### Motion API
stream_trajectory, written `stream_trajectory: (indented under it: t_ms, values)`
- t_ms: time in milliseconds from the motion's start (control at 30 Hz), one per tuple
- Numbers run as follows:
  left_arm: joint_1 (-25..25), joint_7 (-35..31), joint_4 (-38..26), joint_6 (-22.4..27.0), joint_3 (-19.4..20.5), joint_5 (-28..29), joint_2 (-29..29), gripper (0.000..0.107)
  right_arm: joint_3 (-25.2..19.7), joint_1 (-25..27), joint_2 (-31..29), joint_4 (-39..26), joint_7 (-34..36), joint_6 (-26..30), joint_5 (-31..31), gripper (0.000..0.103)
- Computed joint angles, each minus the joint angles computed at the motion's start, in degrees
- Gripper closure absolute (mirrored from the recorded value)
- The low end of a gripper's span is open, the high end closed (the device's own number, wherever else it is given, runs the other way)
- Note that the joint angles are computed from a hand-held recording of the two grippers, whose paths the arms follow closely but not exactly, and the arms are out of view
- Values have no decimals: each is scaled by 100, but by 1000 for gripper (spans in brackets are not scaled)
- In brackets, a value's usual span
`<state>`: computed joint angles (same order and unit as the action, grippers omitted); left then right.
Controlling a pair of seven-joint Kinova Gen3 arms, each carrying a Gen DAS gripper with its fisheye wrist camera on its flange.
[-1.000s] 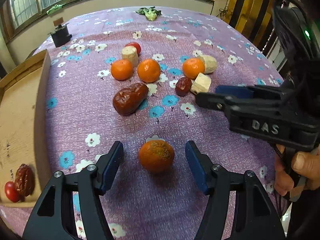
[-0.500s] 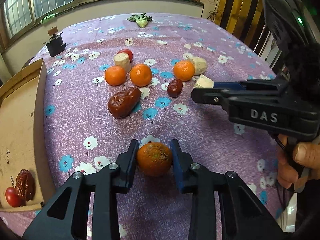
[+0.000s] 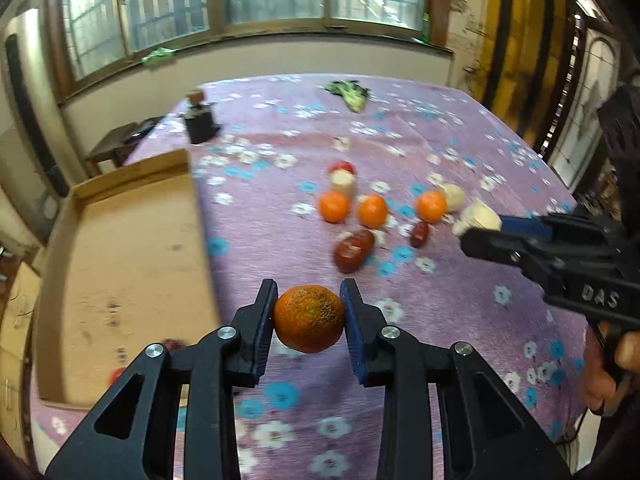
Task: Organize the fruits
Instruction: 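Grasp a mandarin orange with the left tool while the right tool grasps a pale chunk, then carry the orange and pale chunk into the tray and open both tools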
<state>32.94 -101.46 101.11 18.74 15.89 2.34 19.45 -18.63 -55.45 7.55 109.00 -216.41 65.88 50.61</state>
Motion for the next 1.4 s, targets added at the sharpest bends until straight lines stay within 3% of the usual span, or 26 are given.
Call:
stream_trajectory:
  t_ms: [267,967,1400]
  values:
    - [6,409,57,-107,-422,-274,-157,78,168,45,268,-502,633,-252,182,69]
    - [-482,674,146,-235,-564,-427,-215,78,703,-24,774,-1442,1821,-792,247,69]
    - [-762,713,82,-218,-600,-388,-113,78,1001,94,1068,-1784,2471,-1342,-23,69]
